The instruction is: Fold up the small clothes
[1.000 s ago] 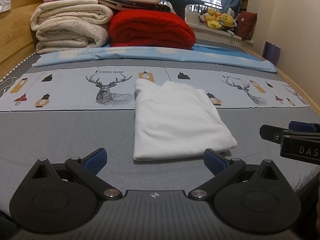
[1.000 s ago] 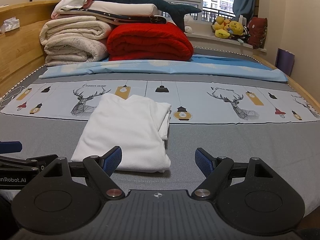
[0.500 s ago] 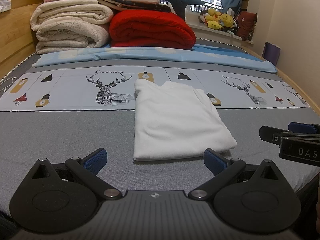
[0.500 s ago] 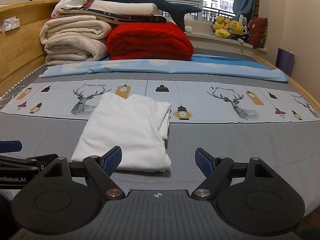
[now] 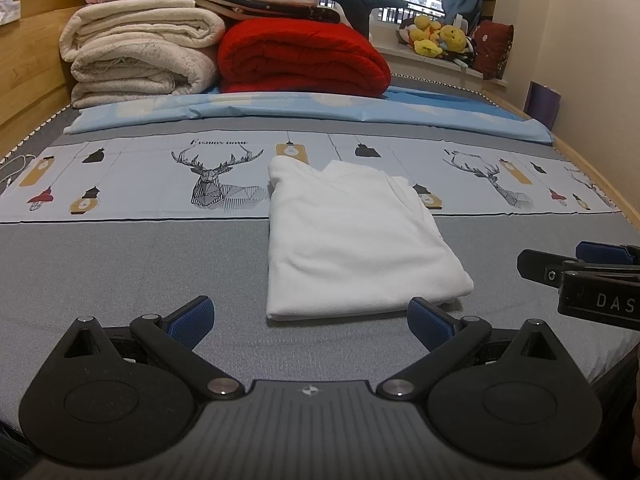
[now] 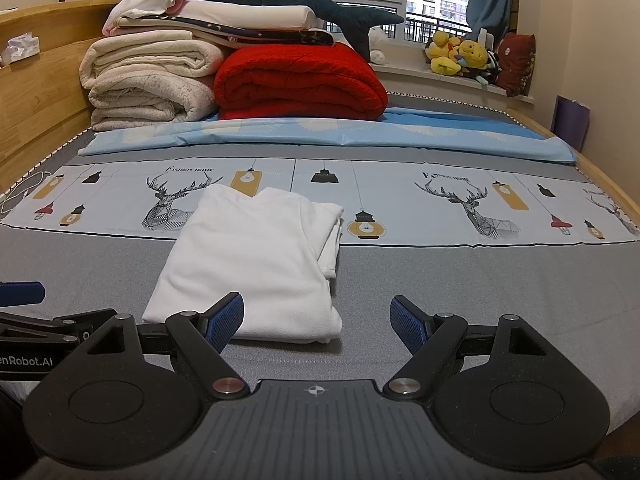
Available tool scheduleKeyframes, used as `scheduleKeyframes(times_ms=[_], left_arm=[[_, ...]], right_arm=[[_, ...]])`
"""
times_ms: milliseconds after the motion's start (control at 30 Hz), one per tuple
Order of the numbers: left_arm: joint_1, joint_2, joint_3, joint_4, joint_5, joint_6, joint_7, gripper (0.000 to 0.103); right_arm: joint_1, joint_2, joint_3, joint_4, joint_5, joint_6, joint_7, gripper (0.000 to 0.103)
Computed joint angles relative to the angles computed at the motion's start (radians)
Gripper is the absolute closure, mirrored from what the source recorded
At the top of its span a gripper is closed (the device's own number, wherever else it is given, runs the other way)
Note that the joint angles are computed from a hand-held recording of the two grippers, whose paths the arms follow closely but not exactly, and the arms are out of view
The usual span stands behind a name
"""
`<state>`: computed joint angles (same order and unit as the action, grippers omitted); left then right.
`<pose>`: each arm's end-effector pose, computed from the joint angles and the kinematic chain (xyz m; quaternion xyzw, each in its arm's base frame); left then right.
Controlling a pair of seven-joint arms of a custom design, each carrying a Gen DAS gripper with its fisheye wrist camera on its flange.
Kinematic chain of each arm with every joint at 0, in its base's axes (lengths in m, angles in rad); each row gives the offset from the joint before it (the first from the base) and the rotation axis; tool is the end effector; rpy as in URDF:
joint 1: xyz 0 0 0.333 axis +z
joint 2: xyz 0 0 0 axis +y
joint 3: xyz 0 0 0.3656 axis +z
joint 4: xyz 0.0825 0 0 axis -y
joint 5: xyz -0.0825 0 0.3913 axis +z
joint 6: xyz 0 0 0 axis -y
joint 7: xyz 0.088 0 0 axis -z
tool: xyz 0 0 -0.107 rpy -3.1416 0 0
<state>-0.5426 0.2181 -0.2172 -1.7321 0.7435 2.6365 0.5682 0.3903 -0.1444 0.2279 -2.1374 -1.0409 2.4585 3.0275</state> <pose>0.4956 -0.4742 0.5745 -0.5539 0.7254 -0.3433 0.2215 0.4419 0.3227 0.5630 -0.5857 0.6733 -0.3467 0.2887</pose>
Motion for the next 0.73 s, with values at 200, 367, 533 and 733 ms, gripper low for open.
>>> scheduleKeyframes(times_ms=[200,367,533,733], left_arm=[[0.0,0.0,0.001,0.0,-0.001,0.0,0.002,0.0],[0.003,-0.003,0.0,-0.005,-0.004,0.007,0.009,0.0],[0.002,-0.002,0.001,-0.003,-0.001,0.006,0.007,0.0],[0.005,-0.003,0.001,-0.007,-0.004,0.014,0.019,0.0]], right_arm=[[0.0,0.001,-0.001,-0.002,-0.001,0.004,-0.002,0.022],[-0.001,0.0,-0.002,-0.004,0.001,0.006,-0.003,0.022],[-0.001,0.001,-0.001,-0.002,0.002,0.005,-0.003,0.022],[-0.001,0.001,-0.001,-0.001,0.002,0.004,-0.004,0.022]])
